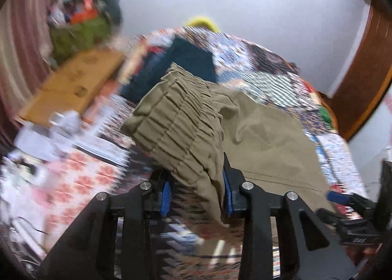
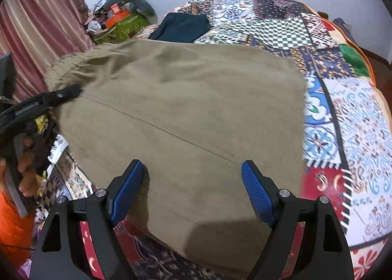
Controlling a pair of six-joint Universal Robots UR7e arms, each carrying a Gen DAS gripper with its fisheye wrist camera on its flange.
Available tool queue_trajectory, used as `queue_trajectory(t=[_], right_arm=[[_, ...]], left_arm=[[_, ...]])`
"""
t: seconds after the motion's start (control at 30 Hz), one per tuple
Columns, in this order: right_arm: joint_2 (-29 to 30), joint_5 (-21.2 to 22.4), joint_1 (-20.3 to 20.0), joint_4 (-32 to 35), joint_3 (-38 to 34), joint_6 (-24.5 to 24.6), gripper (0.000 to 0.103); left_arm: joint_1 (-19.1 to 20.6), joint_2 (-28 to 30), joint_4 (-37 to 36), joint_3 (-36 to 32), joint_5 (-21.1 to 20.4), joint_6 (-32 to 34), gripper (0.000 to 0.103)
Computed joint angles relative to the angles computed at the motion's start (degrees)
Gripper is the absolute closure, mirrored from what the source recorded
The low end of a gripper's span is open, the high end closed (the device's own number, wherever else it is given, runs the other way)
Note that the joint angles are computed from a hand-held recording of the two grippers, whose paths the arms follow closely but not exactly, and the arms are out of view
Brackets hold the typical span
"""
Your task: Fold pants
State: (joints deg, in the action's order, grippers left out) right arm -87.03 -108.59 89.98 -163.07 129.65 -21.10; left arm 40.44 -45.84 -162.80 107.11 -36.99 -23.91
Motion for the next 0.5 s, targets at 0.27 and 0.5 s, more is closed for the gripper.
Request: queue_trajectory(t=[0.27, 0.5], right_arm=[[-1.69, 1.26, -1.17, -0.52, 1.49, -0.29, 0.023], [-2.34, 1.79, -2.37, -0.98, 2.04, -0.57, 0.023]], left_arm=[[-4.01, 2.31, -3.9, -0.22, 10.62, 9.83, 0.069], [-6.02, 5.05, -8.89, -4.67, 3.55, 19.35, 0.07]])
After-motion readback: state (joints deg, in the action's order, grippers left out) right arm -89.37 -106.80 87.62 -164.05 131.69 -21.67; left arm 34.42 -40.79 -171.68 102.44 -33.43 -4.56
